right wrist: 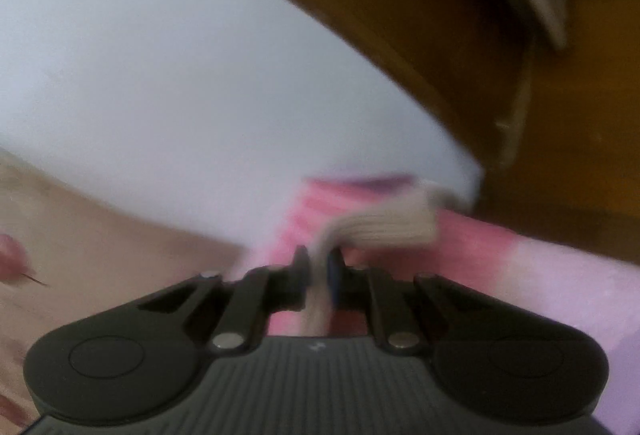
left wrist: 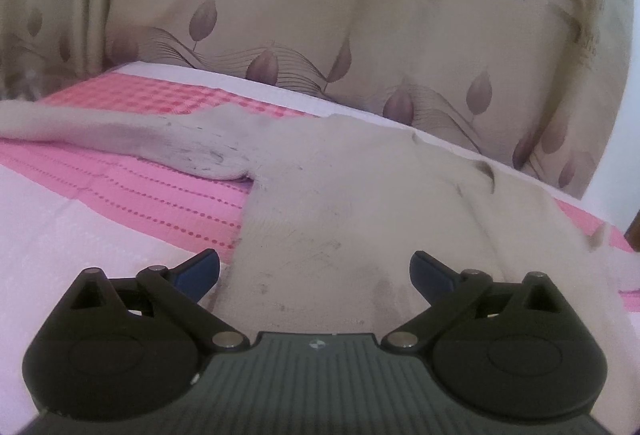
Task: Fold small clothes
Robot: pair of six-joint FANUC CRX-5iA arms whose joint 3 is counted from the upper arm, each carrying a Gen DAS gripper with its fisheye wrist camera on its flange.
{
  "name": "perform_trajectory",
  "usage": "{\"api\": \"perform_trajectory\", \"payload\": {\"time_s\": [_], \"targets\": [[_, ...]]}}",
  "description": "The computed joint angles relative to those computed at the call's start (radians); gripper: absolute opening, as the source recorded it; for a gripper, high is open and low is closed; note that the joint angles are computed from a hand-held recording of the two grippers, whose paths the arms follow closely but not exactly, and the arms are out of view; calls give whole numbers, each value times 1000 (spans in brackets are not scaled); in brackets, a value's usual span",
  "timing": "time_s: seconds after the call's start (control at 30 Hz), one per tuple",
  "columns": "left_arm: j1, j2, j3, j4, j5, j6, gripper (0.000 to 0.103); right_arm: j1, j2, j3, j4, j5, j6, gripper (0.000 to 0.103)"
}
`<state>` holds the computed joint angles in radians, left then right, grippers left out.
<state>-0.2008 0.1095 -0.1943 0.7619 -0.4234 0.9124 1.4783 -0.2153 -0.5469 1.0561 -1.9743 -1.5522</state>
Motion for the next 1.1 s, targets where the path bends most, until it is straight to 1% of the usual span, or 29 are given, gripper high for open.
{"api": "perform_trajectory", "payload": {"time_s": [0.07,0.1,0.13,0.17,0.2,0.23,0.27,0.33,0.37,0.47,0.53,0.57,0.6,0.63,0.7,0.77,0.8,0.83,0.87,0.9,0.97,1.03,1.1], "targets": [[-2,-5,-17,42,14,-28,101,-43,44,48,141,9,101,11],[-3,-7,-24,60,20,-39,101,-75,66,88,212,35,168,11],[-6,-10,-34,87,30,-54,101,-105,85,122,274,71,220,11],[-10,-15,-53,135,47,-83,101,-144,110,164,351,127,279,11],[-15,-21,-71,185,65,-111,102,-176,133,202,402,178,325,11],[-21,-26,-89,236,86,-137,102,-208,154,237,450,240,360,11],[-28,-32,-103,267,108,-144,102,-243,177,271,502,318,386,11],[-46,-44,-139,376,157,-193,103,-320,238,350,576,489,429,10],[-56,-48,-154,439,175,-224,103,-357,272,388,605,580,429,10],[-79,-56,-180,569,218,-279,103,-456,377,485,672,803,393,11],[-115,-64,-201,716,269,-374,103,-496,457,562,687,929,371,10],[-133,-66,-207,794,285,-431,103,-513,490,591,692,983,348,10],[-143,-67,-210,834,297,-458,103,-529,535,631,692,1043,332,10],[-147,-67,-210,851,303,-466,103,-533,575,668,677,1084,342,10],[-157,-67,-211,919,303,-515,103,-541,667,756,630,1181,359,10],[-157,-65,-210,934,297,-517,103,-540,740,827,576,1242,391,10],[-154,-65,-211,940,289,-518,103,-534,784,879,513,1270,452,10],[-150,-64,-212,944,279,-518,103,-519,827,937,436,1275,537,10],[-141,-62,-211,924,268,-496,103,-504,873,1009,345,1264,648,10],[-130,-60,-210,900,253,-471,103,-495,908,1053,296,1263,706,10],[-119,-56,-209,899,228,-465,103,-488,943,1097,237,1272,744,10],[-120,-57,-210,913,229,-466,103,-484,980,1149,197,1285,785,10],[-114,-55,-210,909,218,-452,103,-475,979,1152,213,1287,774,11]]}}
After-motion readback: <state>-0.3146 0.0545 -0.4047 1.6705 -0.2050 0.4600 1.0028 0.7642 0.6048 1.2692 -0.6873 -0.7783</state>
